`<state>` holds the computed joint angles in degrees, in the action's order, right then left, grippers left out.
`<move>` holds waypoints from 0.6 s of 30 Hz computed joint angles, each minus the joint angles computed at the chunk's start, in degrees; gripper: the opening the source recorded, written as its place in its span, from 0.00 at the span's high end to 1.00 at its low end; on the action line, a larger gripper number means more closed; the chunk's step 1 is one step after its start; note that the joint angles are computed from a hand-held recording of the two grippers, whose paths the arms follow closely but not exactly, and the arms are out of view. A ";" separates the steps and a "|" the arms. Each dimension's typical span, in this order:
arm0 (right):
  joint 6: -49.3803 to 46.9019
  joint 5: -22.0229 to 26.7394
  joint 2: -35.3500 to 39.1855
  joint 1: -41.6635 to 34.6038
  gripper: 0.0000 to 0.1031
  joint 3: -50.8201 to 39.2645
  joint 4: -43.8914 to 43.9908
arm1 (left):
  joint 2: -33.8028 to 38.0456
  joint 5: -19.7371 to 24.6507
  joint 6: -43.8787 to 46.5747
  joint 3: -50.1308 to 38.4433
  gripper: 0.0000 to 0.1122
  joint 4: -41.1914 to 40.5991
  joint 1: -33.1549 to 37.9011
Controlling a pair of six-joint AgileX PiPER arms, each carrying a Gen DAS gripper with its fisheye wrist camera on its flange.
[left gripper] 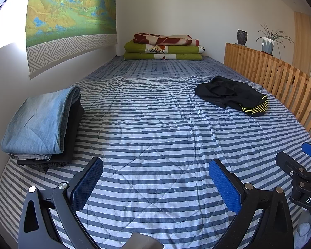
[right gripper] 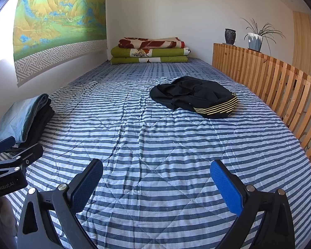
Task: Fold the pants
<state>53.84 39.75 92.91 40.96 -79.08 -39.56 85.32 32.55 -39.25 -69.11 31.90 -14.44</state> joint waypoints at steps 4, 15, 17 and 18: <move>0.21 0.09 0.03 0.05 0.01 0.04 -0.01 | 0.67 0.08 1.86 -0.45 0.08 -1.67 0.47; -0.27 0.22 0.12 -0.17 0.01 -0.08 0.42 | 1.62 -0.24 2.94 -0.41 0.08 -2.89 0.78; -0.20 0.31 0.28 -0.21 0.01 -0.07 0.40 | 2.14 -0.24 4.51 -0.64 0.08 -4.93 1.32; -0.50 0.18 0.24 -0.43 0.01 0.06 0.68 | 2.42 -0.18 5.08 -0.80 0.08 -5.73 1.58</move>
